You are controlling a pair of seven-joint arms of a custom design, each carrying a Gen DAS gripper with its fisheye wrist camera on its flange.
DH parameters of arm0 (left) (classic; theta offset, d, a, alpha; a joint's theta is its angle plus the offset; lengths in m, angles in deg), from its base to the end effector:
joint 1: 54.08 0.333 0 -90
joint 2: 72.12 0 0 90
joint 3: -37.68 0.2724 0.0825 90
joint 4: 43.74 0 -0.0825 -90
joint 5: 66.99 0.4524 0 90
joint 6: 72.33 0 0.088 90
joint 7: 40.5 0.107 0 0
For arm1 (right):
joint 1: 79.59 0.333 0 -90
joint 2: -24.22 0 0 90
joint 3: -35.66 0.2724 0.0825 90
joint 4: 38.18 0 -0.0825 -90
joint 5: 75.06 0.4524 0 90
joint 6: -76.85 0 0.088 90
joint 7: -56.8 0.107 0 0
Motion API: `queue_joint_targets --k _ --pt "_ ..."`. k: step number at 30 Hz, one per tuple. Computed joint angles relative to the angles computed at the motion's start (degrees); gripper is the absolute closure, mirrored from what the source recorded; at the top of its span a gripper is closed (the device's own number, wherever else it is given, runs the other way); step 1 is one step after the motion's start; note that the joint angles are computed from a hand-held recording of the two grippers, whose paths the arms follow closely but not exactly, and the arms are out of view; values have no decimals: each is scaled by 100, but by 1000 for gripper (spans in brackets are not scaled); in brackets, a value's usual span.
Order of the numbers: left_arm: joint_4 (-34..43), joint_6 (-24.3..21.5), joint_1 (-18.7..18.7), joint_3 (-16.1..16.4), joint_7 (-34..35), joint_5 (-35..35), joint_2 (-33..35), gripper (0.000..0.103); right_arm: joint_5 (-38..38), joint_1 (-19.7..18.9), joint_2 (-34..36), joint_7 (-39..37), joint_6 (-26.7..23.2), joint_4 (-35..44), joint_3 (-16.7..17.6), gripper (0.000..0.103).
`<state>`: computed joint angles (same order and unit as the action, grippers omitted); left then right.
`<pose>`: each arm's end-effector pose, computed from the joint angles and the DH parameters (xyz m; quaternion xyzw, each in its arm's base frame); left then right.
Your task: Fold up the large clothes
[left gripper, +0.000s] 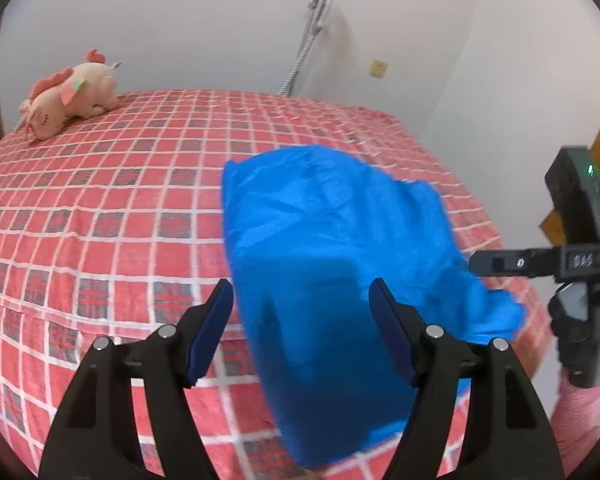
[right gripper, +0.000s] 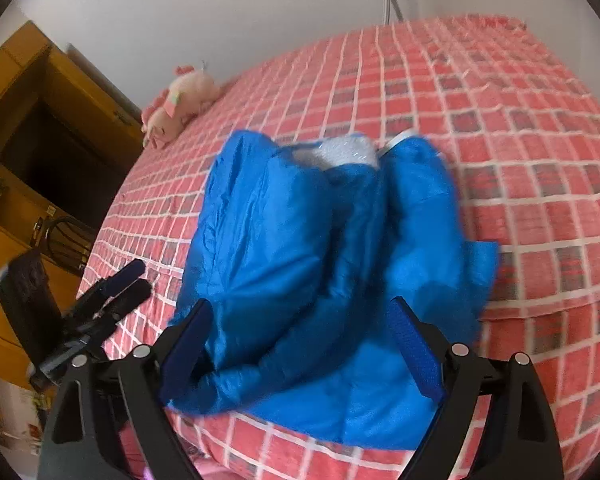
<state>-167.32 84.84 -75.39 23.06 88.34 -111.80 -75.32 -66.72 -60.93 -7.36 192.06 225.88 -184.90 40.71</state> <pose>0.5244 -0.3466 0.4083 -0.3990 0.8337 -0.3792 0.0438 0.4641 0.1993 0.4499 -0.4972 0.8168 -0.0236 0.2917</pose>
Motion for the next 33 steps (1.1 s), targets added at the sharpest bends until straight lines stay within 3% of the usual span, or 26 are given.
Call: queue_joint_targets --k 6,8,13,16,25,33 --pt "2 345 91 -1 -90 185 131 33 126 -31 916 -87 -456 733 -93 15" --pt "64 372 130 6 -135 220 206 33 116 -37 1135 -150 -459 879 -75 25" --pt "88 250 227 -2 -318 328 244 33 -491 -143 1238 -177 -355 1049 133 77" --pt "53 153 228 -22 -279 226 178 33 -687 -131 1149 -294 -344 1093 158 87" --pt "-38 58 -92 -28 340 -451 -164 33 -1062 -345 -259 -180 -176 402 266 91" --pt "114 112 -408 -274 98 219 104 33 -1075 -523 -1747 95 -554 -820 177 91"
